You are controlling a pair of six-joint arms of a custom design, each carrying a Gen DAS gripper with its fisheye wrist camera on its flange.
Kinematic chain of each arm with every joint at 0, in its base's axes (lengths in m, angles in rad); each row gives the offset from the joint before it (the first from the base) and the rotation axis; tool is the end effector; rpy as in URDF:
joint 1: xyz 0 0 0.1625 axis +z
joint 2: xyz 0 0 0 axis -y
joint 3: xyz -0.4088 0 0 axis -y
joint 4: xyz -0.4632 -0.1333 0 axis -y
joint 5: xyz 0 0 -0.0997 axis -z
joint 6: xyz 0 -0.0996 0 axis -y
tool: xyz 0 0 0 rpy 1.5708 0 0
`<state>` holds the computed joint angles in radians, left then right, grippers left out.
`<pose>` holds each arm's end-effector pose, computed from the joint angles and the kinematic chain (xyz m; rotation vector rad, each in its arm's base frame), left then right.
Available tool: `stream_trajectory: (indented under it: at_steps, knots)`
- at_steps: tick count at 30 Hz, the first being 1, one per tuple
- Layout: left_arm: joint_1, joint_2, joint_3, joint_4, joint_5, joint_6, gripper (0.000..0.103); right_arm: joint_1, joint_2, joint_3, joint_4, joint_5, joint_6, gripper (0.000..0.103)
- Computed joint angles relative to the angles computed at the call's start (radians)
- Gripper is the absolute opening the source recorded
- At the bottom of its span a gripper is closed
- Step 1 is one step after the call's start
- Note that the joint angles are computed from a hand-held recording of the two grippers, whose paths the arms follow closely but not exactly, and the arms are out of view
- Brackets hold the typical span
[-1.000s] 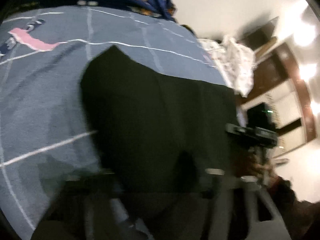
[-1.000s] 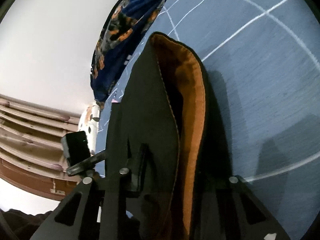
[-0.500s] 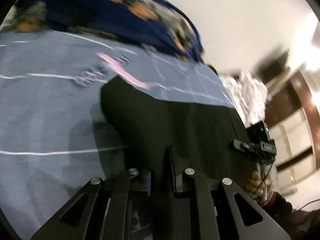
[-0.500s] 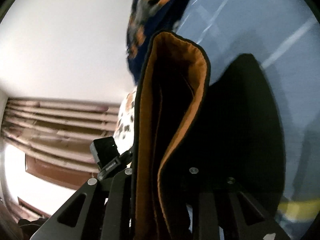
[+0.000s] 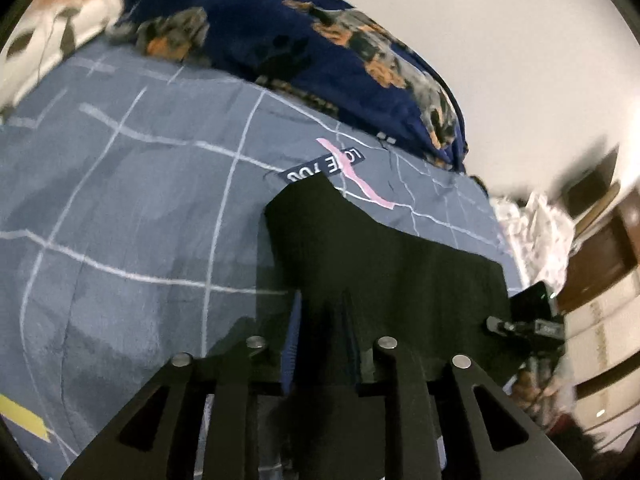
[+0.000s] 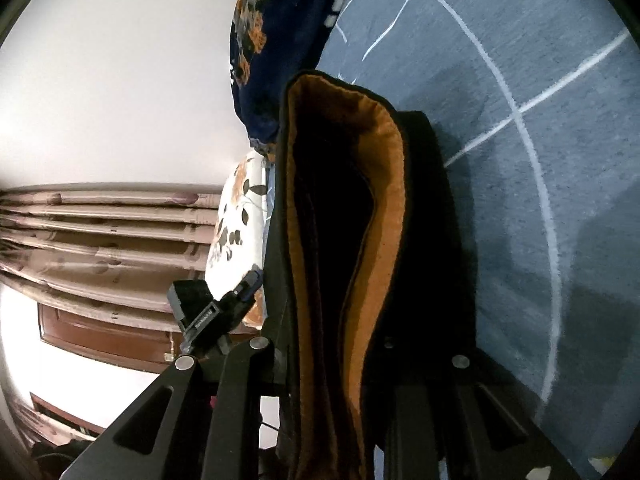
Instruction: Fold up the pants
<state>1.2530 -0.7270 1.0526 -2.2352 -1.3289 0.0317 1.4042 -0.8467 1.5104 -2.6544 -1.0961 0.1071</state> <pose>-0.1227 -0.8760 0.2280 0.4453 2.8692 -0.5417 0.0498 -0.7819 0.1431 0.2240 2.6178 -0.5778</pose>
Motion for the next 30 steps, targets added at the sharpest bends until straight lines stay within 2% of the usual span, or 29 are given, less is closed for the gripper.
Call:
stream_trajectory:
  at_steps: [2, 3, 5, 6, 8, 11, 13, 15, 18, 21, 23, 26, 29, 30]
  knots:
    - [-0.014, 0.006, 0.000, -0.001, 0.024, 0.027, 0.033, 0.004, 0.001, -0.012, 0.017, -0.017, 0.012, 0.028]
    - [-0.021, 0.008, 0.002, -0.006, 0.028, 0.039, 0.036, 0.002, -0.003, -0.010, 0.020, -0.013, 0.013, 0.035]
    - [-0.034, 0.002, 0.020, -0.023, 0.039, 0.062, 0.049, -0.001, -0.015, -0.006, 0.019, -0.028, 0.027, 0.049]
    - [-0.038, 0.004, 0.021, -0.027, 0.040, 0.069, 0.052, -0.006, -0.018, -0.002, 0.014, -0.021, 0.035, 0.052]
    - [-0.040, 0.004, 0.031, -0.040, 0.056, 0.078, 0.058, -0.016, -0.039, 0.017, -0.015, -0.014, 0.049, 0.055]
    - [-0.034, 0.012, 0.026, -0.021, 0.070, 0.055, 0.058, -0.015, -0.054, 0.015, -0.027, -0.046, 0.036, 0.056]
    - [-0.029, 0.002, 0.040, -0.032, 0.053, 0.038, 0.058, -0.008, -0.060, 0.015, -0.013, -0.069, 0.006, 0.050]
    - [-0.027, 0.000, 0.043, -0.033, 0.050, 0.025, 0.058, 0.004, -0.051, -0.005, 0.041, -0.108, -0.009, 0.028]
    - [-0.030, -0.002, 0.048, -0.035, 0.063, 0.021, 0.058, 0.015, -0.033, -0.022, 0.039, -0.155, -0.020, 0.017]
    - [-0.032, -0.003, 0.053, -0.033, 0.067, 0.021, 0.060, 0.029, -0.032, -0.027, -0.003, -0.175, -0.040, 0.015]
    - [-0.032, -0.005, 0.064, -0.056, 0.063, 0.029, 0.063, 0.034, -0.032, -0.036, -0.001, -0.191, -0.064, 0.015]
    - [-0.025, 0.006, 0.056, -0.014, 0.060, 0.010, 0.064, 0.025, -0.016, -0.056, 0.015, -0.211, -0.071, 0.015]
    - [-0.019, 0.015, 0.057, 0.033, 0.067, -0.020, 0.064, 0.000, -0.008, -0.046, 0.001, -0.162, -0.050, 0.015]
    - [-0.017, 0.014, 0.060, 0.043, 0.061, -0.026, 0.064, -0.007, -0.012, -0.039, -0.001, -0.138, -0.051, 0.019]
